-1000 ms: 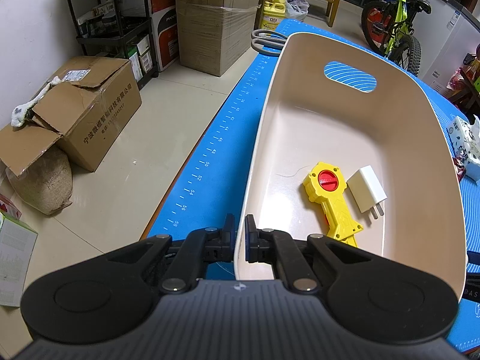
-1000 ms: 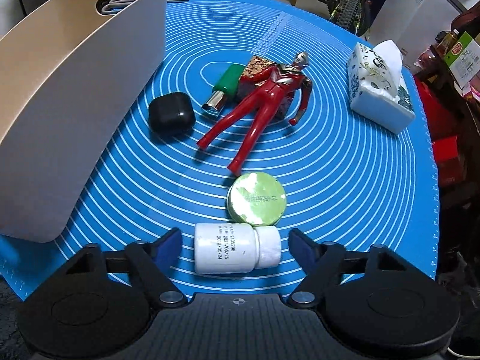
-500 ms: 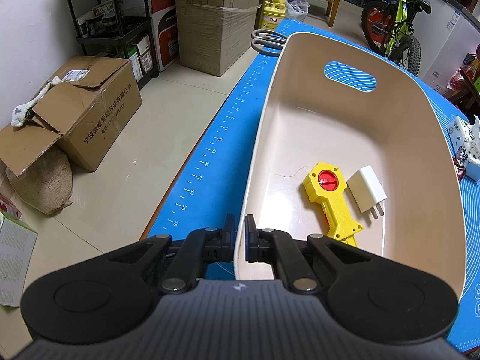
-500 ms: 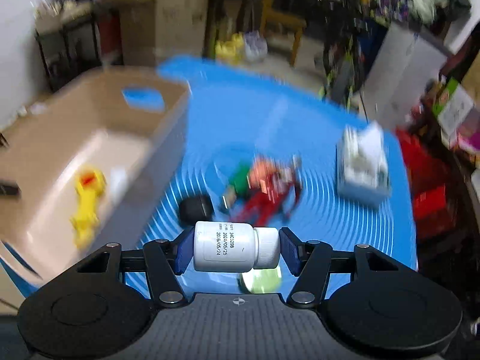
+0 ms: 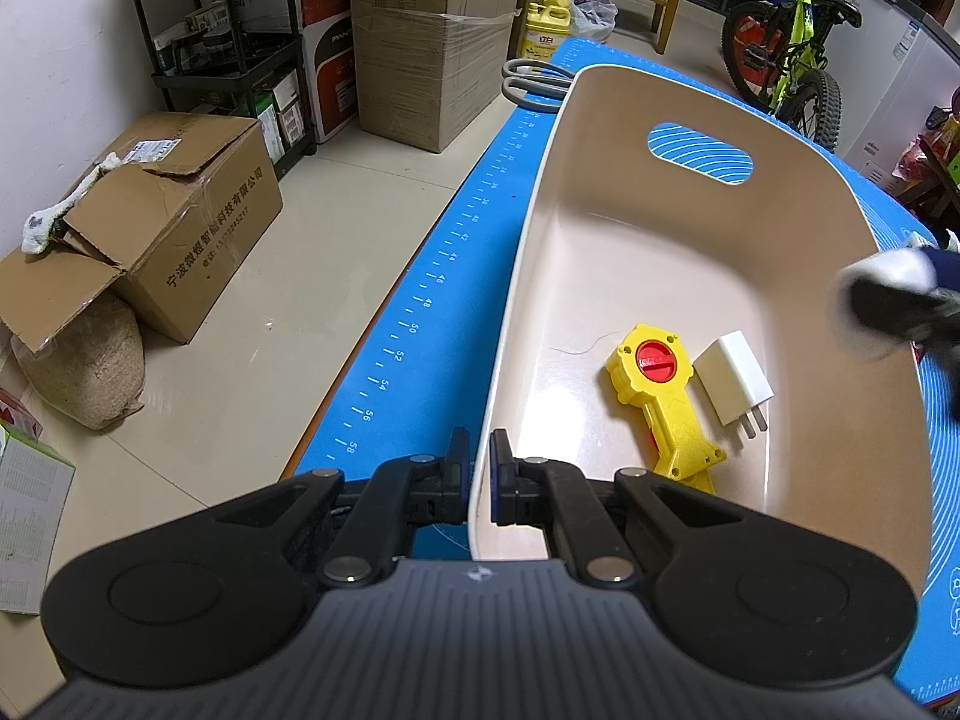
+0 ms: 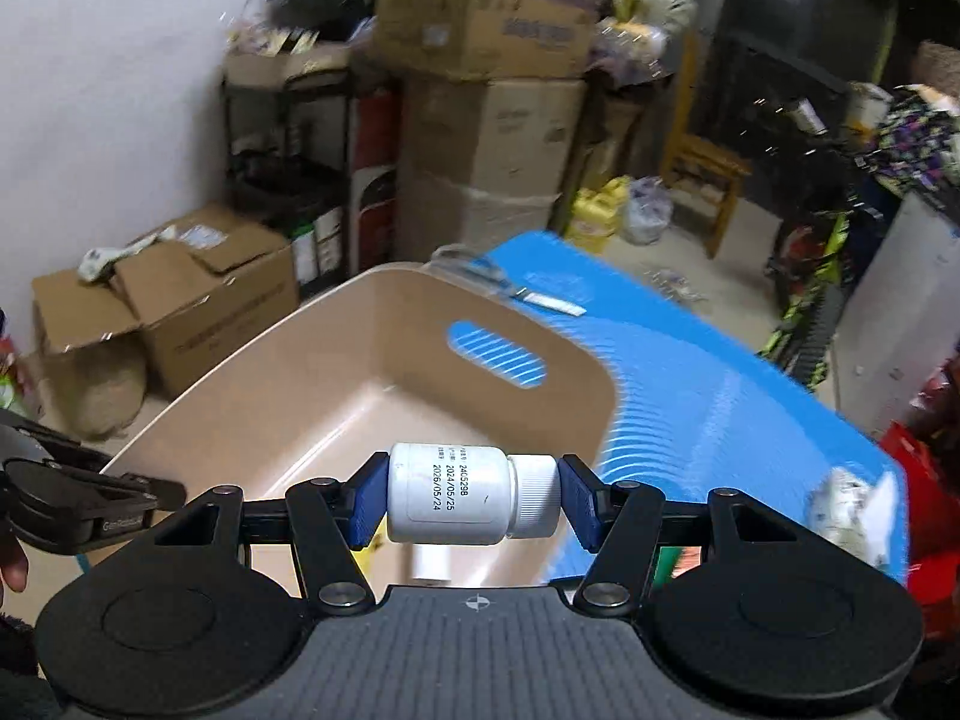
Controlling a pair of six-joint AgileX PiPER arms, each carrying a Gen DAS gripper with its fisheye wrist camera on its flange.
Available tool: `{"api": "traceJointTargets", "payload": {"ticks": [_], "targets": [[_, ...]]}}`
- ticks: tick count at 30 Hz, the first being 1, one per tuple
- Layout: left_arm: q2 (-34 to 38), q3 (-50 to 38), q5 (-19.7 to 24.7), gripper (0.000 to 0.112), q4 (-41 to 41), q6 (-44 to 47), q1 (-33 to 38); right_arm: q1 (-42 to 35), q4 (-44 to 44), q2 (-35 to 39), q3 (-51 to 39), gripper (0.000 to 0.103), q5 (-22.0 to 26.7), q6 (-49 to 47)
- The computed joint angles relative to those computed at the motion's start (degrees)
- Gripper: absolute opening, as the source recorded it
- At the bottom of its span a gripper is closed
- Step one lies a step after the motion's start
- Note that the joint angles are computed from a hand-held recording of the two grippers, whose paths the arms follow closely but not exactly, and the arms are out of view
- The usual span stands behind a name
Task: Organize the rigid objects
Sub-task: 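Carry the white pill bottle into the basket and release it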
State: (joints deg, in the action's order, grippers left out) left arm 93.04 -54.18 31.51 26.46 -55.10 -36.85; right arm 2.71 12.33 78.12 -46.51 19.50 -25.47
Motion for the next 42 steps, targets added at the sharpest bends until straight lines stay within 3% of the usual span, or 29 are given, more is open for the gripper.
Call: {"api": "traceJointTargets", "payload": {"ticks": [9,22,28,36,42], "targets": [[-0.05,0.05,-0.06,0.008,-0.14,0.23,0.21,10.03,-17.48,10.40,-3.17,0.063,2.12,19.15],[-0.05,0.05,-0.04,0.008,-0.12,0.26,0.23,13.52,-28.25,16.90,-4.89,0.063,4.31,28.84],[-0.10,-0.07,0.02,0.008,-0.41,0.48,0.25,15.25,-35.66,18.06,-4.16,0.067,4.24,34.61],[-0.28,-0.15,0.14,0.008,-0.79,0.98,0.43,14.13,-33.04,14.91,-2.50,0.082,3.15,32.08],[-0.31,-0.13,0.06,0.008,-1.02,1.31,0.62,8.43,-18.41,9.64,-1.89,0.083,3.16,19.27]]}}
